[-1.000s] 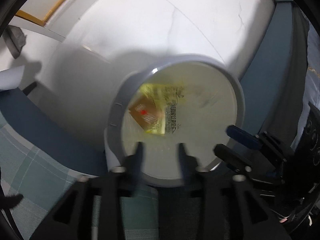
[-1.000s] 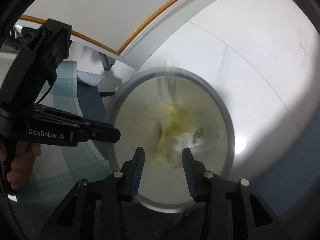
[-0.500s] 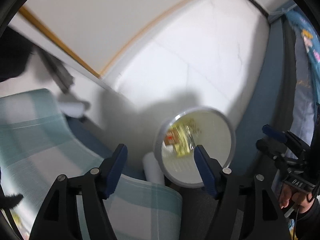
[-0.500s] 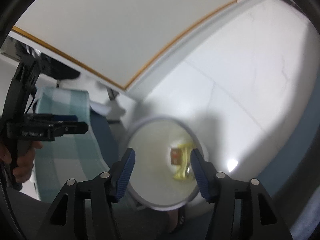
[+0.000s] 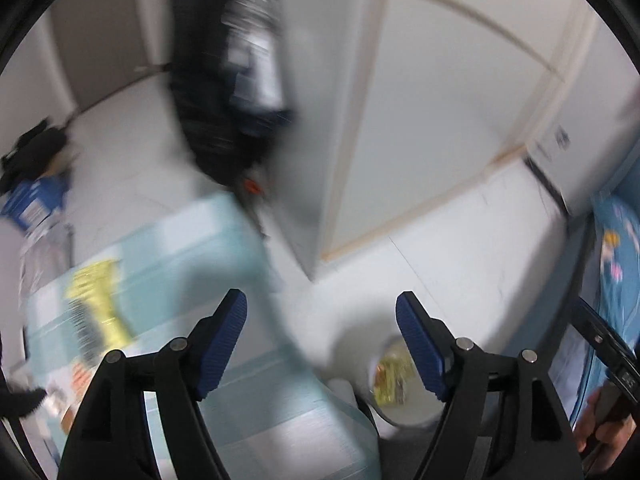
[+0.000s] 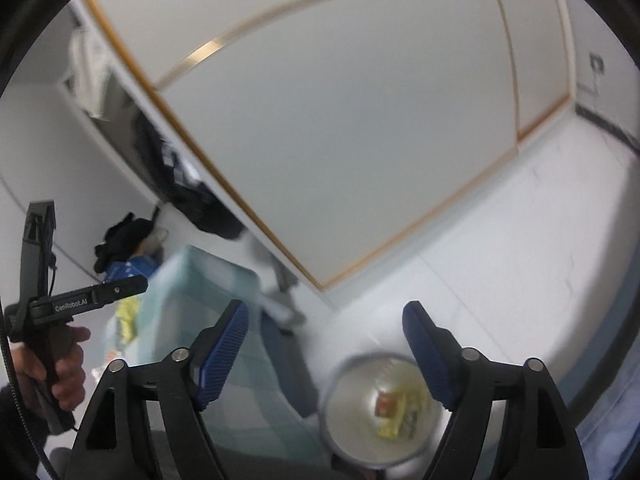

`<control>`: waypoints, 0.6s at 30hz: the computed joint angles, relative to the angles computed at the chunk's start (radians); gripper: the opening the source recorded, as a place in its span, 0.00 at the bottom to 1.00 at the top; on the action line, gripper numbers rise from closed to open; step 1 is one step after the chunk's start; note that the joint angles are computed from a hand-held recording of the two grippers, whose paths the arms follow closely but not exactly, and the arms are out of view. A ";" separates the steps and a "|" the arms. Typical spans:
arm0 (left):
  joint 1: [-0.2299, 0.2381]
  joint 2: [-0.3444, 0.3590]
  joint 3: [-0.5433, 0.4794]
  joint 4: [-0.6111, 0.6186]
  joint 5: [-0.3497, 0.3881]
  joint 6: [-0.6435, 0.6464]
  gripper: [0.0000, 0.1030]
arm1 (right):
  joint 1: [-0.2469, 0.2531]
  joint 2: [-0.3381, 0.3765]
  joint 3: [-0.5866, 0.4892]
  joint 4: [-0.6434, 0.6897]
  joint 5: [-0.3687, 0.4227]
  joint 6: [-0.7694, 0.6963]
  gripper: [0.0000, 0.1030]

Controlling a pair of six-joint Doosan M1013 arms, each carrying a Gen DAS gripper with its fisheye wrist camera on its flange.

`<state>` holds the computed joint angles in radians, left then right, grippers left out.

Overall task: Collect trash
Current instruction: 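Move both open tools back over the table toward the remaining trash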

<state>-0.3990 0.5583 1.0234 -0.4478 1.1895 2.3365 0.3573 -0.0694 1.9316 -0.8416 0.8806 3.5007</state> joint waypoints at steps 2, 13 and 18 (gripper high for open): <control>0.028 -0.008 -0.004 -0.017 -0.050 -0.013 0.72 | 0.027 0.014 -0.045 -0.057 0.033 -0.009 0.85; 0.159 -0.048 0.001 -0.138 -0.213 -0.091 0.80 | 0.097 0.154 -0.269 -0.230 0.042 -0.147 0.94; 0.201 -0.057 0.018 -0.173 -0.278 -0.097 0.83 | 0.108 0.209 -0.346 -0.242 -0.021 -0.233 0.96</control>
<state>-0.1976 0.5013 1.0415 -0.6213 0.9113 2.2395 0.4652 0.1399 1.5854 -1.0833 0.8595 3.2680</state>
